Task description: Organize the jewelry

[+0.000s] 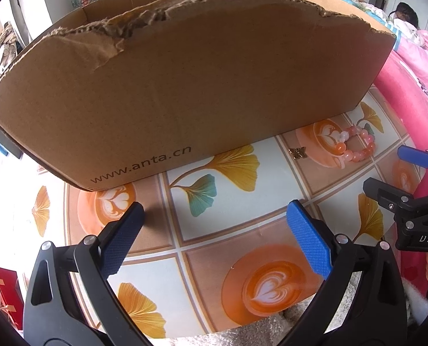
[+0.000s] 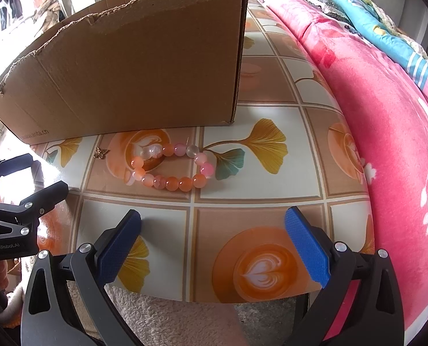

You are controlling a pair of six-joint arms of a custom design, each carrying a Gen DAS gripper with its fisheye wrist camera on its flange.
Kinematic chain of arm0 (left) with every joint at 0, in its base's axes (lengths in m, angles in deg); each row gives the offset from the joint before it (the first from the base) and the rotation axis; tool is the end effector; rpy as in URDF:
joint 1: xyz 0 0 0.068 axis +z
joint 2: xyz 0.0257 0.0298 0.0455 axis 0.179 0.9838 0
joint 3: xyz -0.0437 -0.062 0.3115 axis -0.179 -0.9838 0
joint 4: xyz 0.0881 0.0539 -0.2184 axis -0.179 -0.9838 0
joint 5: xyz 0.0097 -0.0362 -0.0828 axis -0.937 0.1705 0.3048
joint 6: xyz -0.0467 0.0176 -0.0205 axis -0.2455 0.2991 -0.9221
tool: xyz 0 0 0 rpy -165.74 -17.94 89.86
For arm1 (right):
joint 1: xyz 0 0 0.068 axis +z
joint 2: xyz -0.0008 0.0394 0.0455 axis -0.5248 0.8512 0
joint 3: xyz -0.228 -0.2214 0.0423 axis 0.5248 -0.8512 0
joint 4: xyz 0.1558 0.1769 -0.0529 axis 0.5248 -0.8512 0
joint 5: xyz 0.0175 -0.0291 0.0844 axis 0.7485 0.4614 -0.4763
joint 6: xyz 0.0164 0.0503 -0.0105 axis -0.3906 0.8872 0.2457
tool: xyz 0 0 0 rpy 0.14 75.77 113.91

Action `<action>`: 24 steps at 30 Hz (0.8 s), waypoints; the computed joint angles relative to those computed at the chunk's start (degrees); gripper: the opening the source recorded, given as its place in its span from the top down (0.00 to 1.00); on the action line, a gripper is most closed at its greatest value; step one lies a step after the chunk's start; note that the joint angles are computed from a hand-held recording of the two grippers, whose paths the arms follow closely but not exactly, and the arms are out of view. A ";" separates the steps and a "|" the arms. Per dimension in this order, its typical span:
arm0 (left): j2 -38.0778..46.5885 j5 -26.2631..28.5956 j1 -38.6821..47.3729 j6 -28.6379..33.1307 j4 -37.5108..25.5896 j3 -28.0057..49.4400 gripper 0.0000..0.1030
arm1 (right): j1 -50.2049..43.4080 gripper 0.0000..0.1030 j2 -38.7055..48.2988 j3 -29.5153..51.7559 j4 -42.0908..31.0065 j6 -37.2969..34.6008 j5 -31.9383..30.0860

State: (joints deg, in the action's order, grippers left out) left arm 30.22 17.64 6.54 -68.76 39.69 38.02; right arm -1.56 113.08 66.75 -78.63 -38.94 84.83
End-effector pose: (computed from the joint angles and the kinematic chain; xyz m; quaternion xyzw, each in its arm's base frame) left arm 0.3087 -0.0223 0.0977 0.0938 0.9616 -0.0204 0.2571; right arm 0.3035 0.1680 0.0853 -0.0491 0.9676 0.0156 0.2470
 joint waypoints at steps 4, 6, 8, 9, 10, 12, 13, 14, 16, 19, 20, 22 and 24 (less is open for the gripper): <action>-0.25 0.87 0.37 0.68 2.30 -1.56 0.07 | -0.11 0.06 -0.12 -0.34 0.39 -0.32 -0.12; -0.71 2.47 0.91 1.83 5.71 -3.73 0.08 | -0.18 0.06 -0.16 -0.37 0.43 -0.53 -0.23; -1.72 4.25 1.34 3.10 11.07 -6.91 0.08 | -0.16 0.06 -0.24 -0.74 0.97 -0.67 -0.19; -2.52 5.51 1.55 3.75 13.26 -8.40 0.10 | -0.15 0.06 -0.22 -0.83 1.16 -0.70 -0.17; -3.24 6.79 1.68 4.34 15.38 -9.77 0.13 | -0.13 0.06 -0.21 -0.85 1.22 -0.66 -0.15; -4.30 8.73 1.69 5.10 17.45 -11.24 0.27 | -0.09 0.06 -0.15 -0.74 1.20 -0.56 -0.08; -4.48 9.87 1.79 5.31 17.56 -11.37 0.29 | -0.04 0.06 -0.09 -0.68 1.23 -0.50 -0.02; -4.51 11.28 2.02 5.48 17.47 -11.34 0.35 | -0.02 0.06 -0.04 -0.60 1.23 -0.40 0.05; -4.26 13.66 1.99 5.63 17.25 -11.16 0.42 | 0.06 0.06 0.02 -0.44 1.14 -0.23 0.16; -3.13 15.42 1.51 7.78 15.36 -9.06 0.54 | 0.15 0.06 0.10 -0.57 1.60 -0.14 0.35; -2.54 15.48 0.81 7.91 14.73 -8.18 0.56 | 0.19 0.06 0.12 -0.62 1.75 -0.10 0.41; -1.42 15.56 -0.53 7.97 13.15 -6.01 0.63 | 0.19 0.06 0.16 -0.59 1.85 -0.05 0.48; -0.64 15.30 -1.61 8.44 12.97 -4.95 0.65 | 0.29 0.06 0.12 -0.76 2.09 -0.01 0.58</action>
State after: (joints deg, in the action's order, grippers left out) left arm 29.57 32.94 4.92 -60.33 52.65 33.07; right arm -1.27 113.20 65.99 -76.54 -38.95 85.41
